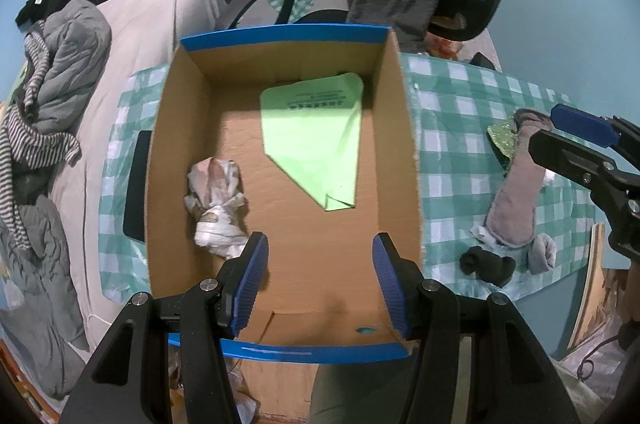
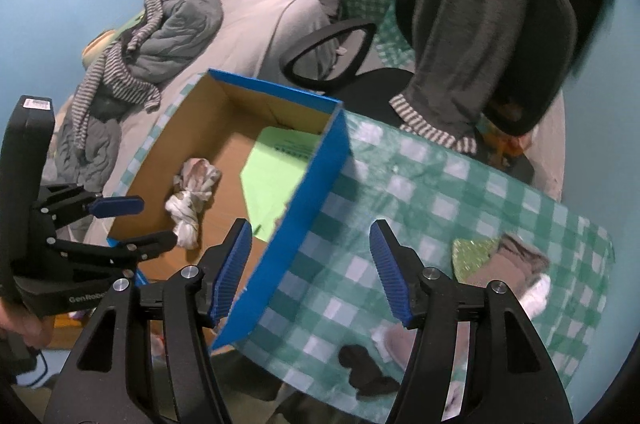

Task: Organize soft objects
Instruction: 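Withdraw both tools from the box back over the table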

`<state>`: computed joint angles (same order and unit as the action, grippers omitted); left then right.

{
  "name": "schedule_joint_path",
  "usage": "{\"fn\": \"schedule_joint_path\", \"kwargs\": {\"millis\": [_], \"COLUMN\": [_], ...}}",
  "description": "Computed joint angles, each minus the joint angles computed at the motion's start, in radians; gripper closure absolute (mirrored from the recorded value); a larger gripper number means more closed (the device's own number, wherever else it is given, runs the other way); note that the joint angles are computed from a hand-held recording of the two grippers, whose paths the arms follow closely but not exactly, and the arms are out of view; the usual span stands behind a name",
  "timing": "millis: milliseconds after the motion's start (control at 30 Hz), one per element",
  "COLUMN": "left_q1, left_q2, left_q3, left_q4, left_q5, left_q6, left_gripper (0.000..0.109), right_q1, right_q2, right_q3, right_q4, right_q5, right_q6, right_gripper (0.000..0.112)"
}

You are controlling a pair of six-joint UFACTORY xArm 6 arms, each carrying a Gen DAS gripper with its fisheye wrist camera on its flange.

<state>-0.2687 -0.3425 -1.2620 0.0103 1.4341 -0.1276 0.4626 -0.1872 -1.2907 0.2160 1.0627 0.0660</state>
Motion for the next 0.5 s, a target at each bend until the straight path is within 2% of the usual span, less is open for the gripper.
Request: {"fn": "schedule_joint_path", "kwargs": {"millis": [500], "left_q1": [-0.141], "left_q2": [0.052], "left_q3": [-0.045], "left_q4": [-0.016], "left_q5": [0.003], "left_q6": [-0.014], "left_gripper": [0.052], "right_q1": [-0.133], "right_q2": [-0.195], "right_q3": [0.178], "right_q4": [-0.027], "right_q5": [0.055], "right_q6": [0.059], "right_gripper": [0.05]}}
